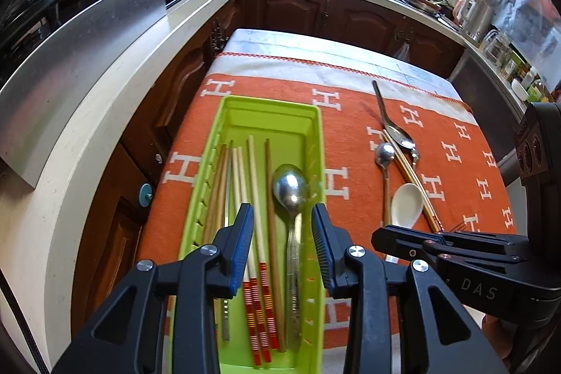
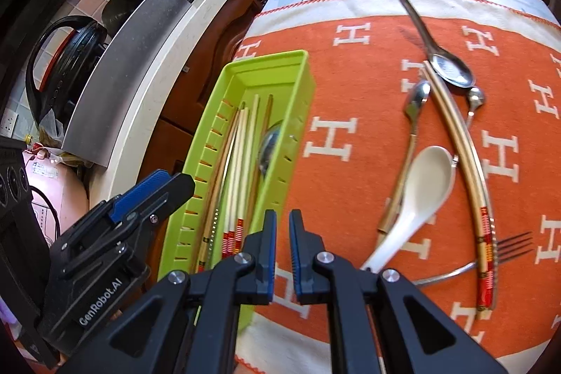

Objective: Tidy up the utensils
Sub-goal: 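Move both open tools back over the remaining utensils, then grasp the white ceramic spoon with the left tool while the right grasps a red-banded chopstick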

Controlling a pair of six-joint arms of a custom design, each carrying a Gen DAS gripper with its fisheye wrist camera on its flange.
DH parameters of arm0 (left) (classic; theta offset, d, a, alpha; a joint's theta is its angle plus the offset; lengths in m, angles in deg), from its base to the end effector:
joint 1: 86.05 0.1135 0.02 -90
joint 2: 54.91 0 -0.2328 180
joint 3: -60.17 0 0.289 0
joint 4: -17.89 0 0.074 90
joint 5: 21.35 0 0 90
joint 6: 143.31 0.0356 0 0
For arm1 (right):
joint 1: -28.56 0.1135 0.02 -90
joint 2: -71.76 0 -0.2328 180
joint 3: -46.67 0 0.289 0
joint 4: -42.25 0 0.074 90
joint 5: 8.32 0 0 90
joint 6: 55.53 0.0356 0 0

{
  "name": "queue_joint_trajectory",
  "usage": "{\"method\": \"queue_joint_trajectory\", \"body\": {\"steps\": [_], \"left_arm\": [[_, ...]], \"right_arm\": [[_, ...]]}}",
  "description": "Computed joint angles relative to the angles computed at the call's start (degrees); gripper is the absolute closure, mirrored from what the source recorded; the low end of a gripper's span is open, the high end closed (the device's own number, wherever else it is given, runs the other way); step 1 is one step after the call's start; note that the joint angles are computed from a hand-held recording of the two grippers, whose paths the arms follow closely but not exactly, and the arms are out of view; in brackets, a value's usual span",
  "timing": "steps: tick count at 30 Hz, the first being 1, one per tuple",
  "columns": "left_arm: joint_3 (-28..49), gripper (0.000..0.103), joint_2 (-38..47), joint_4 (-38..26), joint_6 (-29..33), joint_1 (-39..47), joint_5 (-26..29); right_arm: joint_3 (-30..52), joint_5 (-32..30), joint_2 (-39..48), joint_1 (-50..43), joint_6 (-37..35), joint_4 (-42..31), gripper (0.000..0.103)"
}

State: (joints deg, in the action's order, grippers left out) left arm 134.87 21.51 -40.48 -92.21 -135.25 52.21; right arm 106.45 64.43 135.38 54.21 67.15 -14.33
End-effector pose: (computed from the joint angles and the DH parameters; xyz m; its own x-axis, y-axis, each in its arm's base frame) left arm 0.2090 -0.2267 0.2374 -0.8388 0.0500 -0.5421 0.1376 0.9829 -0.1222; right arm 0.2282 0.1213 0.2088 -0.9543 0.1138 -0.2762 -0.0357 0.8746 0.4836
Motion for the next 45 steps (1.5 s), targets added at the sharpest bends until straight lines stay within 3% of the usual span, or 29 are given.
{"method": "queue_joint_trajectory", "body": {"steps": [23, 32, 45], "left_arm": [[13.53, 0.063, 15.9, 0.34, -1.68, -10.81, 0.03], [14.65, 0.057, 18.49, 1.99, -2.81, -11.92, 1.58], [12.69, 0.056, 22.6, 9.32, -5.39, -9.36, 9.58]], "right_arm": [[-11.8, -2.69, -21.67, -18.5, -13.22, -10.09, 0.095], [-13.96, -5.58, -24.89, -27.63, -19.92, -13.36, 0.095], [-17.53, -7.26, -25.32, -34.86, -27.66, -14.12, 0.095]]}}
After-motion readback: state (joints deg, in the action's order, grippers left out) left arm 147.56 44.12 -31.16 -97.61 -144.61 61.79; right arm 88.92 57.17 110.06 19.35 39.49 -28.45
